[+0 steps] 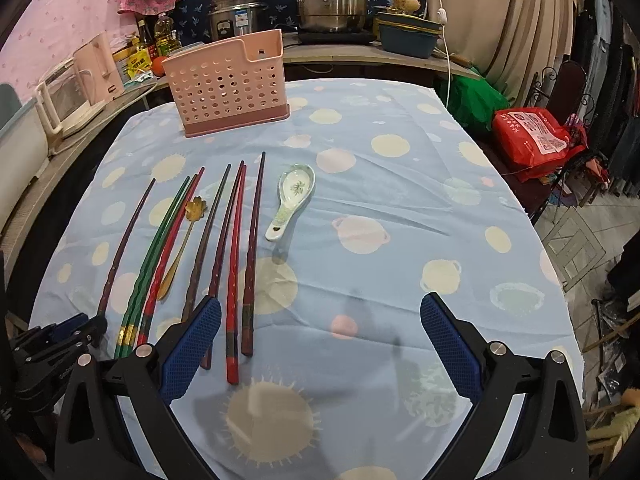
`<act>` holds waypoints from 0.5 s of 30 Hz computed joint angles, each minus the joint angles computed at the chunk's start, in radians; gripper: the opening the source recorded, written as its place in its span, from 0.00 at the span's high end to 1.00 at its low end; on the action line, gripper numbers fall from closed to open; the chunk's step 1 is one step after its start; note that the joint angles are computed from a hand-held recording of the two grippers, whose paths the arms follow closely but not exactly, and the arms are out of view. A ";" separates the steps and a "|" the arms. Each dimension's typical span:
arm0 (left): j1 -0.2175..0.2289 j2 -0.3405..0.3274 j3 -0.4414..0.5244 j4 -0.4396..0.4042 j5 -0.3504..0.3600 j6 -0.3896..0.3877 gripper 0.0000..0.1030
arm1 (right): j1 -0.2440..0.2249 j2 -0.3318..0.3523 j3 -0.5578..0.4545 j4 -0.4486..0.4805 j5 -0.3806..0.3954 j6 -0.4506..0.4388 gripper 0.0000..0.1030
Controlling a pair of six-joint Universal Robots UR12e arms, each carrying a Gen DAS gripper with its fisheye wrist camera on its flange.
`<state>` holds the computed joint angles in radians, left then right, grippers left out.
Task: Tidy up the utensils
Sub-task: 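Move left tool to the dark red chopstick while right tool approaches the white ceramic spoon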
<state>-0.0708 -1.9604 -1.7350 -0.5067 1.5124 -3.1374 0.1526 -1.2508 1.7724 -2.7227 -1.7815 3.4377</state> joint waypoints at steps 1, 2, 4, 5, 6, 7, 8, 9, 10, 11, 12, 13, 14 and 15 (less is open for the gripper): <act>0.004 0.001 0.001 -0.004 -0.012 -0.002 0.84 | -0.001 0.007 -0.007 -0.004 0.003 -0.002 0.08; 0.007 0.002 0.000 -0.008 -0.025 -0.004 0.91 | -0.001 0.013 -0.015 -0.006 0.004 -0.004 0.09; 0.013 0.002 0.001 -0.013 -0.047 -0.007 0.92 | -0.001 0.029 -0.035 -0.008 0.003 -0.010 0.12; 0.015 0.002 0.001 -0.014 -0.051 -0.004 0.92 | -0.003 0.038 -0.046 -0.008 0.008 -0.011 0.16; 0.015 0.001 0.002 -0.014 -0.053 -0.003 0.92 | -0.005 0.047 -0.057 -0.009 0.012 -0.010 0.19; 0.015 0.001 0.002 -0.015 -0.055 -0.002 0.92 | -0.007 0.058 -0.069 -0.007 0.012 -0.008 0.22; 0.015 0.001 0.004 -0.017 -0.058 0.000 0.92 | -0.009 0.066 -0.080 -0.001 0.014 -0.004 0.27; 0.015 0.001 0.003 -0.017 -0.061 0.001 0.93 | -0.012 0.074 -0.091 0.005 0.020 0.001 0.32; 0.015 0.000 0.004 -0.019 -0.061 0.000 0.92 | -0.016 0.084 -0.103 0.009 0.031 0.008 0.34; 0.015 0.000 0.005 -0.021 -0.061 0.001 0.93 | -0.019 0.092 -0.112 0.014 0.040 0.014 0.41; 0.015 -0.001 0.005 -0.021 -0.062 0.000 0.93 | -0.024 0.101 -0.123 0.020 0.055 0.021 0.48; 0.015 -0.001 0.006 -0.023 -0.062 -0.001 0.93 | -0.028 0.108 -0.130 0.025 0.067 0.028 0.51; 0.015 -0.001 0.007 -0.025 -0.063 -0.001 0.93 | -0.033 0.116 -0.139 0.032 0.085 0.037 0.56; 0.015 -0.001 0.008 -0.026 -0.064 -0.002 0.93 | -0.038 0.123 -0.147 0.040 0.102 0.046 0.60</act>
